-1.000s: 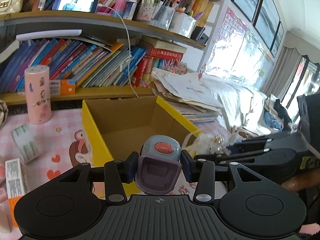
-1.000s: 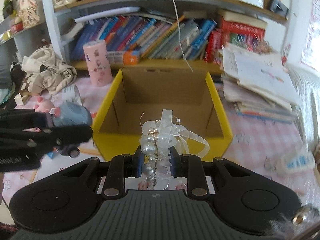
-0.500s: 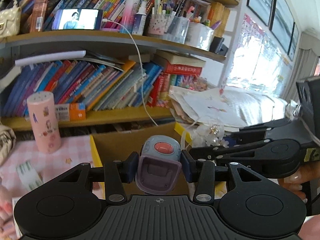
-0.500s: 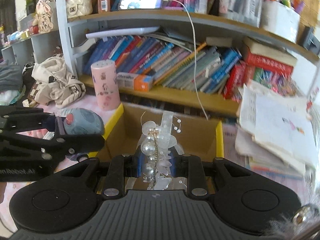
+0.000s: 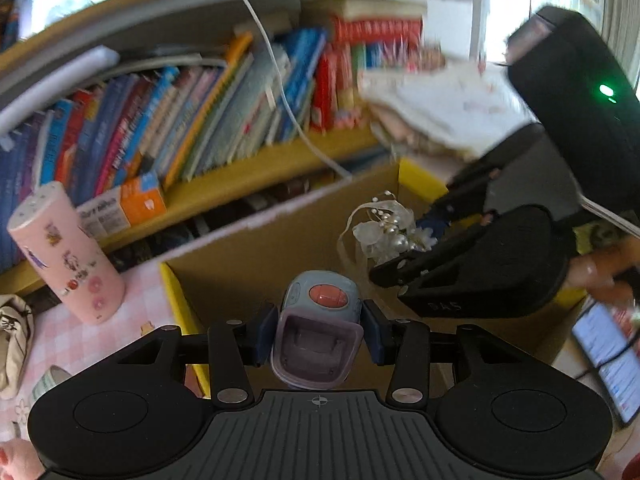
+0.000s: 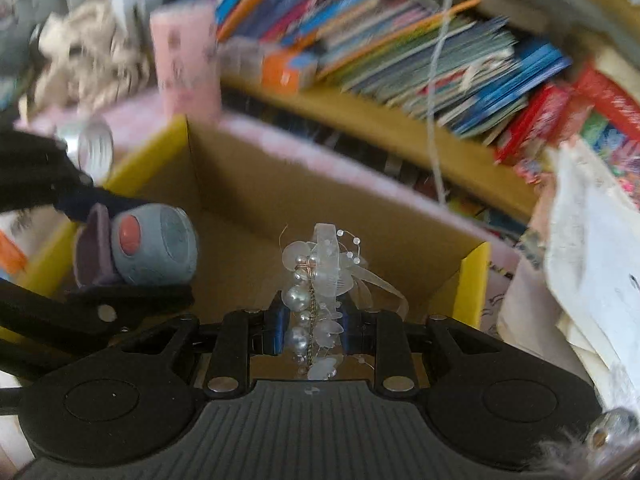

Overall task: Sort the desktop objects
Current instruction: 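Lower both grippers into the yellow box and open them, releasing car and clip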

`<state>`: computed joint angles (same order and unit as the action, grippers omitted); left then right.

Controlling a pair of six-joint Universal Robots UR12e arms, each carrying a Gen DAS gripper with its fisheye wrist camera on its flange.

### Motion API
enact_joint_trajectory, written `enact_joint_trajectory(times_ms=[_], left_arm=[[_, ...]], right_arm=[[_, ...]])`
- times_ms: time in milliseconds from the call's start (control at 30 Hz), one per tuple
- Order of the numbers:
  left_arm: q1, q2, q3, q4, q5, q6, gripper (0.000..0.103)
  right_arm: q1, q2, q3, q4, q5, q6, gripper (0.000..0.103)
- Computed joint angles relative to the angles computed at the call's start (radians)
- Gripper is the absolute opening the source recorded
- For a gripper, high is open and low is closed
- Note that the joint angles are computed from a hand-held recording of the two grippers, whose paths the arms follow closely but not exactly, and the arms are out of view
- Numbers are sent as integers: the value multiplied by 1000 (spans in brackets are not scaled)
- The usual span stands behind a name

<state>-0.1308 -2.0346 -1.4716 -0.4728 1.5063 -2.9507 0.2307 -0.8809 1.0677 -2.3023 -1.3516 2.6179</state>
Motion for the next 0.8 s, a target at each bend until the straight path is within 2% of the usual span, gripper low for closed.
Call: enact_joint_trajectory(times_ms=[167,333,567,667,800], left_arm=[[-5,-14,24,-78,27,54,44],[-7,-19,37,-130,51,60,46],[-9,-20,40,-139,58,71,46],[-9,-17,38,-139,58,82,48],[-12,-10,27,-102,74,87,56]], right_arm=[[5,44,-73,105,-28,-97,23],[6,65,-110,162,-38,-143,24],[7,63,-104,175,-37,-155,29],[7,59,-97,170,-35,-154,38],[4,48,-84,151,-24,-138,39]])
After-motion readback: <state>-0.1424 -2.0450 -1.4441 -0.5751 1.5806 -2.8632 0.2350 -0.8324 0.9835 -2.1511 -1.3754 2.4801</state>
